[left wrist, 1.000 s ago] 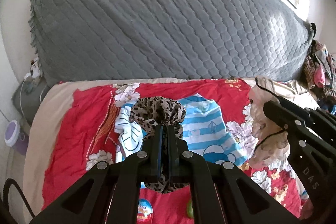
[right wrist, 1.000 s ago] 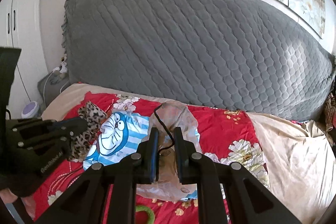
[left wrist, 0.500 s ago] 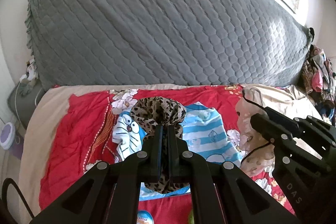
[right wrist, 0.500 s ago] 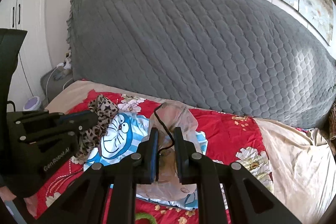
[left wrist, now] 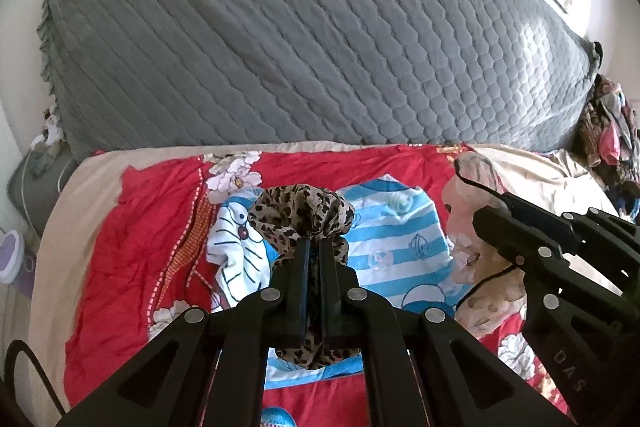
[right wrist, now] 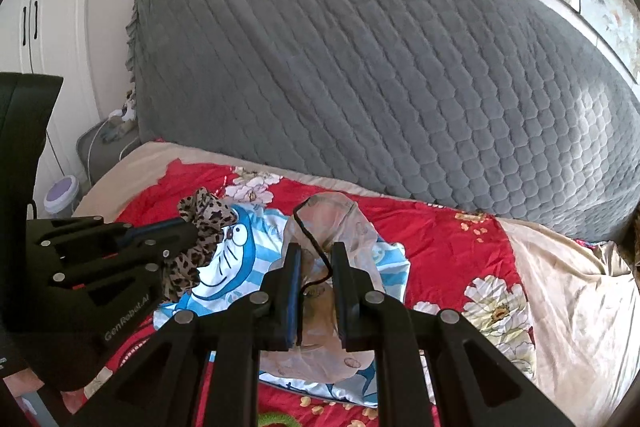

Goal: Organize objects
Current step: 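Lower both held scrunchies down onto the striped shirt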

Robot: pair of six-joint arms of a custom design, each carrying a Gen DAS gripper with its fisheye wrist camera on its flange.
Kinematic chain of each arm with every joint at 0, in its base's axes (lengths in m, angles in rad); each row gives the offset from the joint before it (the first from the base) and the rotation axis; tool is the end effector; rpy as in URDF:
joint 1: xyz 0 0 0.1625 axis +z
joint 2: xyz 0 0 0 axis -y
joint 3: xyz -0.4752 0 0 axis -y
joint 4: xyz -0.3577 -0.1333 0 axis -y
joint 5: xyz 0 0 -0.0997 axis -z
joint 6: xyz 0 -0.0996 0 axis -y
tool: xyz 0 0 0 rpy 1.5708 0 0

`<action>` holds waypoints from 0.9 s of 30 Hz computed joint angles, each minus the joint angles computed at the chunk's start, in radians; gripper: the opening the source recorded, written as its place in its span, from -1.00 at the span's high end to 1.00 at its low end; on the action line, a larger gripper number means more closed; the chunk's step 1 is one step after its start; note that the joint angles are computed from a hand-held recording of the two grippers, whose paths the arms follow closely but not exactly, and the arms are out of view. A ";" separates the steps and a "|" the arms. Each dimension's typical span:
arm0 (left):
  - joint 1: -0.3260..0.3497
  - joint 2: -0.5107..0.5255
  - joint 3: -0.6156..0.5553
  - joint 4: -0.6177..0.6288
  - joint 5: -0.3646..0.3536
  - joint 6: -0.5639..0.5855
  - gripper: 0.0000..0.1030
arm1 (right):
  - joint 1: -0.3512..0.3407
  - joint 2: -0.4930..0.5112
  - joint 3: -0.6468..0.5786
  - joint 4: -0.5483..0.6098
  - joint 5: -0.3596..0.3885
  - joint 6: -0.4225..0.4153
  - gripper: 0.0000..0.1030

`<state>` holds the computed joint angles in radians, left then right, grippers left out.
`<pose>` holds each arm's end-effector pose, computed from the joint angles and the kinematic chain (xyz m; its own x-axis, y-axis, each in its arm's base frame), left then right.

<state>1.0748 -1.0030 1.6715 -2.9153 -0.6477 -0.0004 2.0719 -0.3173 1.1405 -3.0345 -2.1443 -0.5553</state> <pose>-0.1230 -0.6743 0.3569 -0.7683 -0.1520 -0.6218 0.3709 0.6860 -0.6259 0.4657 -0.6851 0.0410 -0.5553 -0.4720 0.6847 -0.7978 0.5347 -0.2785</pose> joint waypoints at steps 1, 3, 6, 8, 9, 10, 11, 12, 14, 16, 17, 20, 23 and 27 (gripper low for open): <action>0.002 0.003 0.000 -0.005 -0.003 0.004 0.92 | -0.002 0.003 -0.002 0.005 0.000 0.002 0.71; 0.009 0.011 -0.005 -0.004 -0.011 0.008 0.92 | -0.007 0.008 -0.007 0.016 -0.004 0.009 0.71; 0.021 0.026 -0.016 0.001 -0.020 0.010 0.92 | -0.016 0.019 -0.018 0.026 -0.012 0.012 0.71; 0.029 0.035 -0.021 0.005 -0.024 0.009 0.92 | -0.022 0.026 -0.026 0.038 -0.014 0.013 0.71; 0.033 0.038 -0.023 0.008 -0.028 0.008 0.92 | -0.024 0.029 -0.028 0.040 -0.017 0.013 0.71; 0.037 0.043 -0.026 0.011 -0.031 0.005 0.92 | -0.027 0.031 -0.031 0.045 -0.017 0.014 0.71; 0.043 0.049 -0.032 0.016 -0.036 0.005 0.92 | -0.030 0.038 -0.040 0.054 -0.021 0.013 0.71; 0.046 0.054 -0.034 0.015 -0.037 0.006 0.92 | -0.033 0.041 -0.041 0.055 -0.023 0.011 0.71; 0.054 0.063 -0.039 0.014 -0.044 0.011 0.92 | -0.040 0.048 -0.049 0.063 -0.025 0.013 0.71; 0.061 0.072 -0.043 0.011 -0.047 0.016 0.92 | -0.045 0.055 -0.056 0.070 -0.027 0.013 0.71; 0.067 0.076 -0.048 0.018 -0.055 0.015 0.92 | -0.050 0.059 -0.058 0.072 -0.029 0.013 0.71; 0.081 0.086 -0.052 0.013 -0.069 0.029 0.92 | -0.057 0.072 -0.074 0.080 -0.032 0.015 0.71; 0.093 0.097 -0.059 0.014 -0.070 0.036 0.92 | -0.063 0.086 -0.090 0.088 -0.036 0.017 0.71; 0.109 0.109 -0.073 0.026 -0.071 0.026 0.92 | -0.072 0.100 -0.106 0.102 -0.039 0.020 0.71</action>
<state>1.1834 -0.8939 1.5989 -2.8890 -0.7189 0.0259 1.9999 -0.2170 1.0349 -2.9330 -2.1837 -0.5357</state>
